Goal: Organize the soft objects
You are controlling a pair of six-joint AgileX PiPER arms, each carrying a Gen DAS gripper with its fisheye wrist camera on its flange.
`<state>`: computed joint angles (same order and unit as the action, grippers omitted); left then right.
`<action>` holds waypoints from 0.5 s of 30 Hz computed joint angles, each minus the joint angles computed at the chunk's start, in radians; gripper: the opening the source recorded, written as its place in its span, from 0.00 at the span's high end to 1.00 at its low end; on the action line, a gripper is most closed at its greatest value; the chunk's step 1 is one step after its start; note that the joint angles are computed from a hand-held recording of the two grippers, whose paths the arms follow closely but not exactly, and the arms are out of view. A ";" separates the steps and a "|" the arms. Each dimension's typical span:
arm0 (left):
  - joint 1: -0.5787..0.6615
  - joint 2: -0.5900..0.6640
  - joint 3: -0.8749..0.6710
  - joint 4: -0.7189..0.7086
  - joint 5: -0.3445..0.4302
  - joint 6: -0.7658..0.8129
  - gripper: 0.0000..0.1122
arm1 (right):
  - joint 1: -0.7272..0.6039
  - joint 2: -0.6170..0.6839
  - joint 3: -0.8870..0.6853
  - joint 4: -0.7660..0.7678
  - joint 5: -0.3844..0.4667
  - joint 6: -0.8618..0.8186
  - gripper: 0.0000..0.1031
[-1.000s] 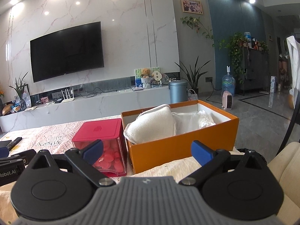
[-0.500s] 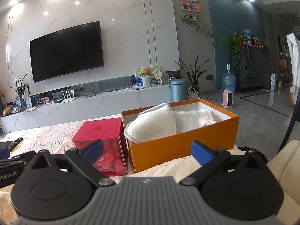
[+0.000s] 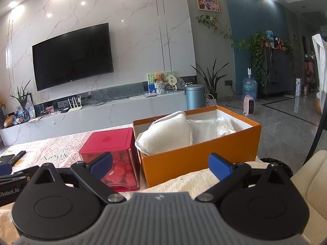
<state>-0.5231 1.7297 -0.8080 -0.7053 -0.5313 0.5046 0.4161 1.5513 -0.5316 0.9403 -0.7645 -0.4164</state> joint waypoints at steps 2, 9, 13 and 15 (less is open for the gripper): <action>0.000 -0.001 0.001 0.001 -0.001 -0.001 0.17 | 0.000 0.001 0.000 0.000 0.001 0.003 0.05; -0.001 -0.002 0.000 -0.003 0.001 0.002 0.17 | 0.000 0.002 -0.001 -0.001 0.001 0.006 0.05; 0.002 0.002 0.001 0.008 0.002 -0.010 0.16 | -0.001 0.003 -0.002 -0.002 0.003 0.006 0.05; 0.003 0.004 0.003 0.017 0.002 -0.019 0.16 | -0.001 0.004 -0.002 -0.003 0.002 0.008 0.05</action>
<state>-0.5200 1.7339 -0.8050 -0.6885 -0.5296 0.4853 0.4152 1.5551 -0.5334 0.9377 -0.7628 -0.4080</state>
